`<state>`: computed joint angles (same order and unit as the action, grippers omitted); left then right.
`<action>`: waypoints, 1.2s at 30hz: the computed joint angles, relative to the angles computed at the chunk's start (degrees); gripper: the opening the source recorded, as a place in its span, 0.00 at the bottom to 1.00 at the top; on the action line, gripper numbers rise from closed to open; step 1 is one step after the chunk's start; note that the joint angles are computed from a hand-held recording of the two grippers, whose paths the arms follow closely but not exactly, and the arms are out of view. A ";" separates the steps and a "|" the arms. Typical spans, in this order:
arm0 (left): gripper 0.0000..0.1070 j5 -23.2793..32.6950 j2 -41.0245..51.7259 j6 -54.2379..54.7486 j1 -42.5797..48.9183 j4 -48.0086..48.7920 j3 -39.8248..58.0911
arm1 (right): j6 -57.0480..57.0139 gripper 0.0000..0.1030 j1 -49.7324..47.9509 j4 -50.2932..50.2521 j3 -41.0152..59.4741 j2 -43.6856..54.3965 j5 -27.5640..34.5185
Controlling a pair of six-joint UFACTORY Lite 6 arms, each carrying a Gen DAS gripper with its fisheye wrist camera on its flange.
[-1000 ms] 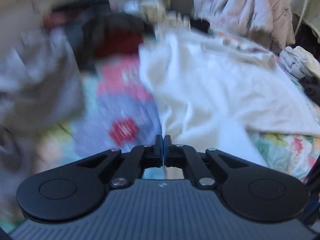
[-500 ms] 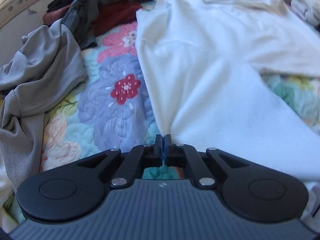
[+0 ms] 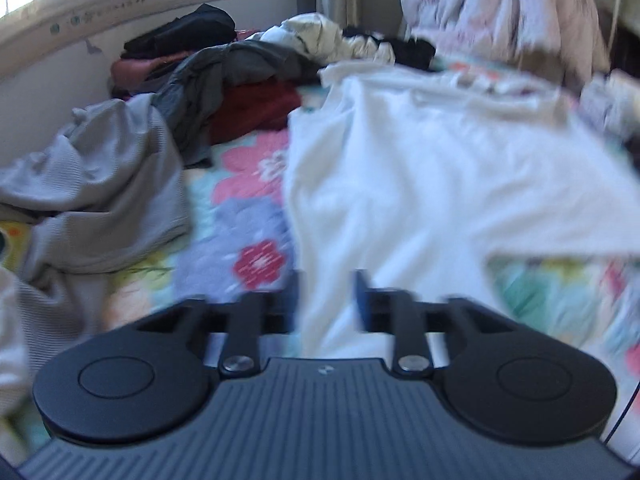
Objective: Fold clothes
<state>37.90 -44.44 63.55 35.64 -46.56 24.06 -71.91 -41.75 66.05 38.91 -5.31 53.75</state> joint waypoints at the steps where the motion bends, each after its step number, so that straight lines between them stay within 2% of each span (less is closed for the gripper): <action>1: 0.34 -2.61 -0.23 -4.24 -4.13 1.89 0.16 | -0.85 0.36 -3.88 1.52 -1.18 0.38 1.01; 2: 0.34 -5.27 -0.24 -8.88 -8.32 4.25 0.42 | -1.58 0.41 -7.15 3.13 -2.46 0.64 1.53; 4: 0.37 -7.15 0.08 -14.72 -14.60 6.60 1.47 | -2.61 0.43 -11.94 5.25 -3.97 2.05 1.08; 6: 0.38 -9.35 0.84 -22.43 -21.79 11.22 2.85 | -3.80 0.46 -13.44 6.87 -4.25 4.32 -2.23; 8: 0.38 -12.22 2.16 -32.94 -29.44 19.09 4.35 | -6.72 0.49 -14.68 10.69 -2.96 9.24 -3.96; 10: 0.38 -14.16 5.03 -44.25 -36.19 27.86 6.61 | -10.36 0.49 -15.03 14.73 -0.51 15.40 -2.67; 11: 0.38 -14.19 6.66 -49.31 -38.99 32.64 8.25 | -13.71 0.47 -14.01 18.06 -0.49 17.14 -2.30; 12: 0.38 -13.80 8.34 -53.78 -41.53 37.16 10.06 | -18.42 0.36 -13.11 22.06 -0.65 18.88 -1.73; 13: 0.37 -12.24 9.51 -58.42 -44.01 42.75 12.24 | -22.03 0.09 -13.00 24.63 -1.15 19.28 -1.05; 14: 0.37 -9.90 9.91 -60.66 -45.89 46.73 14.43 | -24.49 0.08 -13.03 26.39 -2.31 18.22 -0.65; 16: 0.37 -5.93 9.21 -59.10 -46.75 47.79 18.02 | -28.63 0.07 -12.95 28.16 -4.60 15.27 -0.92; 19: 0.38 -0.82 12.21 -49.67 -43.31 40.51 24.75 | -32.03 0.06 -12.68 24.36 -7.19 10.14 -5.07; 20: 0.38 1.06 14.00 -46.54 -41.94 37.95 27.32 | -32.43 0.07 -12.83 23.98 -6.72 12.51 -5.93; 22: 0.38 3.46 18.44 -43.33 -41.26 36.84 32.88 | -29.92 0.06 -15.66 22.45 -4.07 18.37 -2.66; 25: 0.38 3.46 24.11 -39.53 -41.95 36.83 41.18 | -26.75 0.28 -19.80 17.83 -2.41 13.60 -1.17; 27: 0.38 8.56 32.27 -40.63 -43.61 36.86 52.32 | -24.78 0.30 -21.70 13.60 1.86 11.15 1.50; 29: 0.38 14.02 40.74 -41.65 -45.00 36.23 64.31 | -22.31 0.47 -22.78 9.33 9.19 11.49 6.39; 31: 0.38 18.14 48.99 -43.13 -47.20 37.35 76.31 | -20.26 0.50 -20.68 6.55 19.58 13.88 12.71; 33: 0.38 21.33 57.37 -46.90 -50.71 42.83 88.30 | -18.90 0.52 -16.64 4.19 31.41 16.59 16.48; 36: 0.38 26.32 69.55 -50.79 -51.99 45.13 106.29 | -15.33 0.54 -9.01 1.00 49.40 21.63 18.68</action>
